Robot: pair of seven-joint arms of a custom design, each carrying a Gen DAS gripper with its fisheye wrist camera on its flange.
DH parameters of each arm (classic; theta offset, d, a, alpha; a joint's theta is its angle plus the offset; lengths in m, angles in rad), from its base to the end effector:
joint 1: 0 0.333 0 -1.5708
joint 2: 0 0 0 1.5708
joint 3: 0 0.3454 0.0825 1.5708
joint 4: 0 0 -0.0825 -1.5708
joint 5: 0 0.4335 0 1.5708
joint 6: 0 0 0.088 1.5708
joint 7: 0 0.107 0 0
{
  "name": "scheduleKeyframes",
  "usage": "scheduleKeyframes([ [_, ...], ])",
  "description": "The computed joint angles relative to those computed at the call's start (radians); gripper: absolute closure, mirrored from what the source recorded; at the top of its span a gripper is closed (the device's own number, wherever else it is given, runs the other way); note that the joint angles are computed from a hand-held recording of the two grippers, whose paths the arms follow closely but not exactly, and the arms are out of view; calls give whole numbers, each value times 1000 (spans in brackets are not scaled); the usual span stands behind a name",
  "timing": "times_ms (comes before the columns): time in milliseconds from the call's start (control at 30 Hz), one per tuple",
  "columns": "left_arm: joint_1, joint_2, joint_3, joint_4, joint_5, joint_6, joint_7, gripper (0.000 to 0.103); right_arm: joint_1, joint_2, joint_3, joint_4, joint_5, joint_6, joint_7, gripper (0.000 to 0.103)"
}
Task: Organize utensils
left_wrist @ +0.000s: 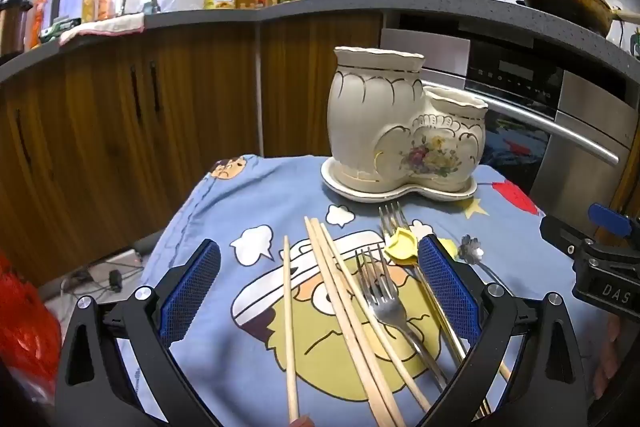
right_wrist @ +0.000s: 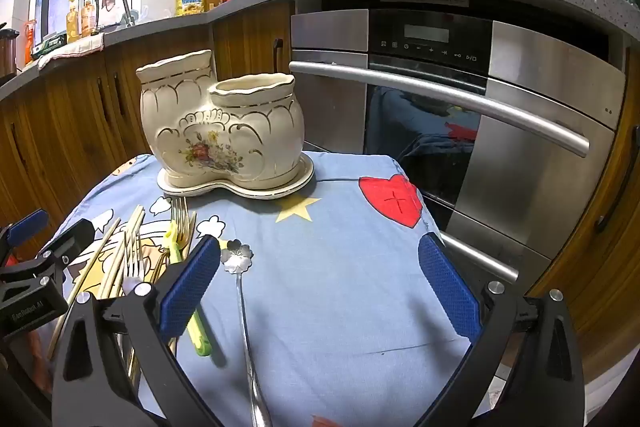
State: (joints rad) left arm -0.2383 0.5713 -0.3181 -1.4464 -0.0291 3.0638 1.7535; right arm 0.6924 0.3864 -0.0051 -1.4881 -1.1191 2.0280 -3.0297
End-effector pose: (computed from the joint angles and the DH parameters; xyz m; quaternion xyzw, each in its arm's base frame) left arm 0.7279 -0.3693 0.5045 -0.4145 0.7516 -0.4590 0.2293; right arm 0.6181 0.4416 0.5095 -0.4288 0.7538 -0.4295 0.2518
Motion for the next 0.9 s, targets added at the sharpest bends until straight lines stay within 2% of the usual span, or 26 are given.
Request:
scheduleKeyframes([
  [900,-5,0,7,1,10,-1,-6,5,1,2,-2,4,0,0,0,5],
])
